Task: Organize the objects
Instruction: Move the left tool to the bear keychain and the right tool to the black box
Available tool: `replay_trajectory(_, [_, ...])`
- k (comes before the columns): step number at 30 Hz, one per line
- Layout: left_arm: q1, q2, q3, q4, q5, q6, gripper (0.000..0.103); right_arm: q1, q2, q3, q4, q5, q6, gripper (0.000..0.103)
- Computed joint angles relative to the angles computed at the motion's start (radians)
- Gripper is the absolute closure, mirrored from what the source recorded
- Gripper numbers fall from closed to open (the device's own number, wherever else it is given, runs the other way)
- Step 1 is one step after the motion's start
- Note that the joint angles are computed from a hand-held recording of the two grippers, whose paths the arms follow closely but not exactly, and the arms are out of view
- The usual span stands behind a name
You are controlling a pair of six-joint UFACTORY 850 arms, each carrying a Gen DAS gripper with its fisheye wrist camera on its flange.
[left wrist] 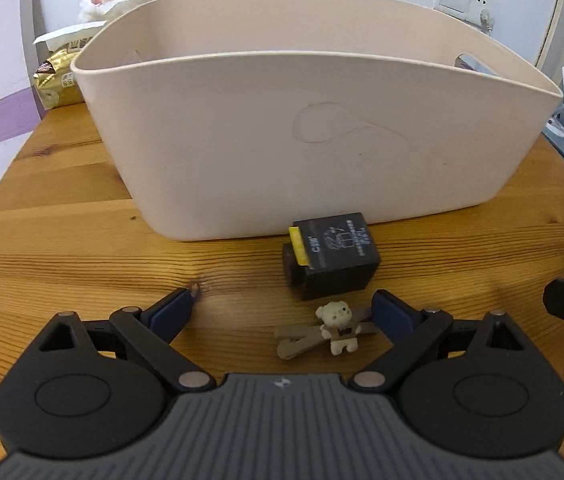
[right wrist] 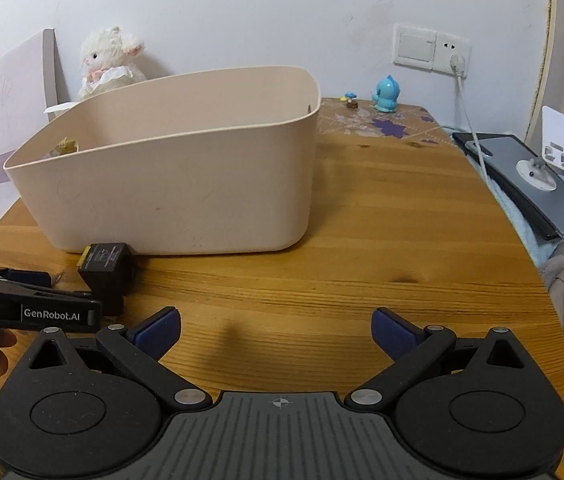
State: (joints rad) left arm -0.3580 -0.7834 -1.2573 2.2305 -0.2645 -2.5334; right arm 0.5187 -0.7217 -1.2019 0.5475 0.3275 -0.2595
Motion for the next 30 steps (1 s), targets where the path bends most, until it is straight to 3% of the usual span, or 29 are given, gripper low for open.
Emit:
replay_trajectory(4, [0.008,0.009,0.016,0.012,-0.002,-0.014,0.006,0.007,-0.014,-0.017,-0.001,-0.015,-0.001,0.000])
replay_trajectory(11, [0.035,0.038,0.080,0.173,-0.039,-0.149,0.006,0.020,-0.040,-0.051,0.005,-0.040,-0.009,0.000])
replay_trajectory(18, [0.060,0.061,0.127,0.205,-0.074,-0.198,0.006,0.040,-0.080,-0.108,-0.039,-0.066,0.024,0.000])
replay_trajectory(24, [0.098,0.079,0.138,0.266,-0.037,-0.253,0.007,0.062,-0.121,-0.170,-0.012,-0.096,-0.029,0.000])
replay_trajectory(27, [0.123,0.098,0.157,0.437,-0.005,-0.409,0.007,0.073,-0.134,-0.191,0.023,-0.106,-0.080,0.000])
replay_trajectory(30, [0.129,0.116,0.183,0.527,-0.004,-0.457,0.007,0.078,-0.144,-0.205,0.050,-0.114,-0.114,0.000])
